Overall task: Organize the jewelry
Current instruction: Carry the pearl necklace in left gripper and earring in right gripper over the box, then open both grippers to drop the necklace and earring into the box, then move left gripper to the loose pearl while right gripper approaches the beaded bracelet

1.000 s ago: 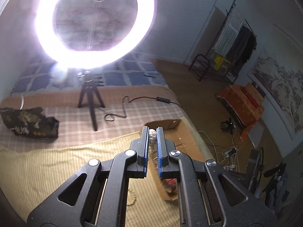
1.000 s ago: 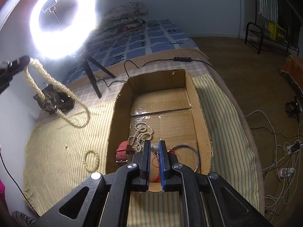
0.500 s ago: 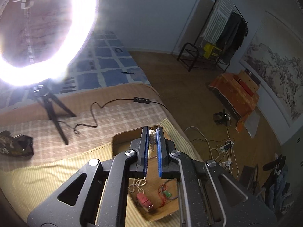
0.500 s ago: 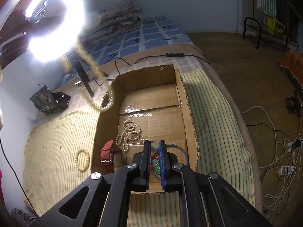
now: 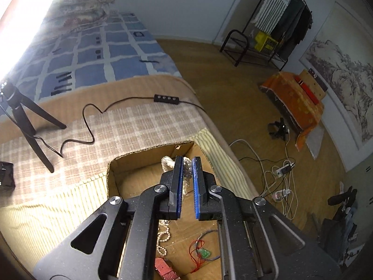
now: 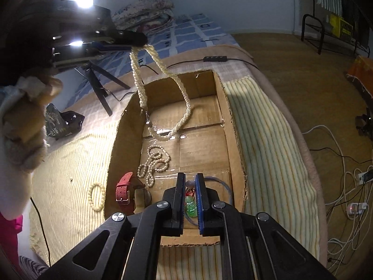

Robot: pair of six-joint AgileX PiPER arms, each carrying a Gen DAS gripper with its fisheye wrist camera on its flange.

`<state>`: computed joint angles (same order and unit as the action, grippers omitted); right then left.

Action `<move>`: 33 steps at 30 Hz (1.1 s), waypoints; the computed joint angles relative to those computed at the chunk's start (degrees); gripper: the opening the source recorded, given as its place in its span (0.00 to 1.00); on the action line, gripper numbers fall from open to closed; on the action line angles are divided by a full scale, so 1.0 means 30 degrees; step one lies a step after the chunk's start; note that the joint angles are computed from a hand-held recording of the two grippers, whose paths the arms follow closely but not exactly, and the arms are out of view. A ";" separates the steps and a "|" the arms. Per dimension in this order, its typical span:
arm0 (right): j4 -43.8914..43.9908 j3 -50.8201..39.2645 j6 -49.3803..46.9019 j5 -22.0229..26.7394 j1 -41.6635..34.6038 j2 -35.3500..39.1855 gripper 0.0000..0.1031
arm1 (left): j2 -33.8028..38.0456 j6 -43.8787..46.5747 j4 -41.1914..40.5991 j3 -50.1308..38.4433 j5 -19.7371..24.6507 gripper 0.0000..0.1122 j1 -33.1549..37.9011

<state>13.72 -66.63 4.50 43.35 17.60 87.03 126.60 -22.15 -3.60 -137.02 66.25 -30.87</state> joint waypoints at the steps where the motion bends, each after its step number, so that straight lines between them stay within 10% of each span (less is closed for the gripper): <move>1: 0.0135 -0.0037 -0.0133 -0.0011 0.0062 0.0127 0.06 | 0.0119 0.0037 -0.0009 0.0034 -0.0023 0.05 -0.0001; 6: 0.0806 -0.0143 -0.0648 -0.0113 0.0112 0.0461 0.08 | 0.0319 0.0630 -0.0819 0.0564 -0.0098 0.05 0.0187; 11: 0.1067 -0.0116 -0.0685 -0.0389 0.0047 0.0485 0.49 | 0.0322 0.0930 -0.0912 0.0815 0.0329 0.05 0.0138; 16: 0.0006 -0.0151 0.0342 -0.0676 0.0545 0.0317 0.81 | -0.0769 0.0875 -0.0471 0.2513 -0.0600 0.48 0.0089; 33: -0.1972 -0.0704 0.3071 -0.0571 0.2237 -0.0428 0.89 | -0.5783 0.1755 0.0526 0.9466 -0.2142 0.48 0.0791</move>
